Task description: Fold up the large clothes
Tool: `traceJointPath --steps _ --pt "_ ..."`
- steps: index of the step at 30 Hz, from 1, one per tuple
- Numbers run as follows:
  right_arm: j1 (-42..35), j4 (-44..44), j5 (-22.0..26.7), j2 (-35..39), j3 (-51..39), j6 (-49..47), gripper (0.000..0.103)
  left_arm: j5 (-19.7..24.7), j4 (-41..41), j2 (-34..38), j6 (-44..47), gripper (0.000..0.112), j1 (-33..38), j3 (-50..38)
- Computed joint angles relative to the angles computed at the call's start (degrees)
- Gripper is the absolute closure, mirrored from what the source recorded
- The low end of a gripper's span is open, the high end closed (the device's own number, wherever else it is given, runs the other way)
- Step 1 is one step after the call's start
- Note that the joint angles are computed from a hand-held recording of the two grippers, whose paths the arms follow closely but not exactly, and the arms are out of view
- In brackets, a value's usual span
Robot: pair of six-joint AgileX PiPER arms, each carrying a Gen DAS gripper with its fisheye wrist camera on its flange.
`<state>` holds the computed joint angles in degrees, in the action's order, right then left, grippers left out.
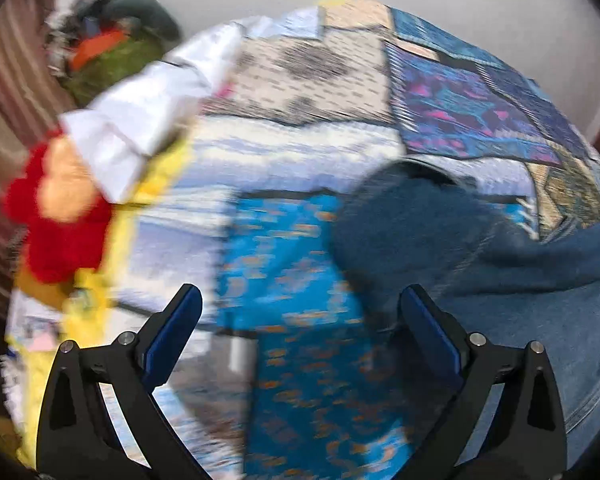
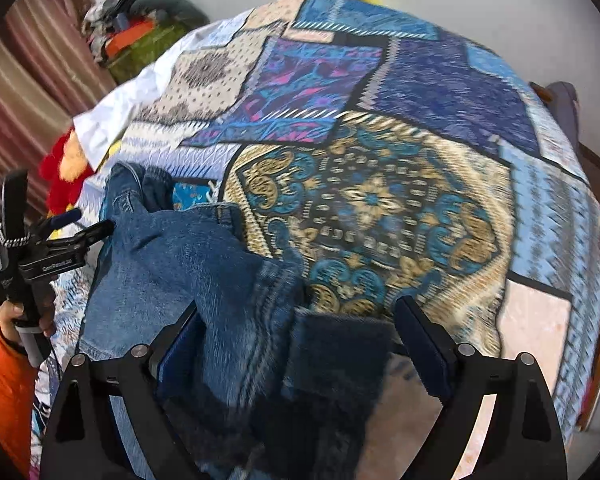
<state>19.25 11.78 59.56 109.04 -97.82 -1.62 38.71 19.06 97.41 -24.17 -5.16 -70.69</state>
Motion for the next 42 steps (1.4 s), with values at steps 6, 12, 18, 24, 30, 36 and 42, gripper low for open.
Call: traceJointPath --steps 6,12,18,24,30,36,42 --pt "0.3 -3.3 1.7 -9.0 4.7 4.3 0.009 1.5 -13.3 -11.3 12.1 0.011 7.5 6.4" --pt "3.5 1.4 3.0 -13.6 7.9 2.8 0.006 4.4 -26.4 -19.2 23.3 0.011 7.9 13.0" --pt "10.4 -7.3 1.5 -11.5 11.9 3.2 0.006 5.3 -38.5 -22.2 29.9 0.011 4.4 19.6" --pt "0.5 6.5 -0.6 -11.2 18.4 -5.2 0.0 2.8 -47.2 -17.2 33.9 0.011 3.5 21.3" --pt "-7.8 22.6 6.0 -4.7 18.0 -14.5 0.0 6.6 -69.7 -6.0 50.9 0.01 10.4 19.8" --pt "-7.5 27.1 7.3 0.0 15.5 -16.5 0.0 9.1 -79.5 3.7 56.0 0.009 11.7 15.6" --pt "-3.5 28.2 4.3 2.2 13.5 -14.1 0.006 9.2 -80.2 5.8 56.4 0.018 8.8 11.9"
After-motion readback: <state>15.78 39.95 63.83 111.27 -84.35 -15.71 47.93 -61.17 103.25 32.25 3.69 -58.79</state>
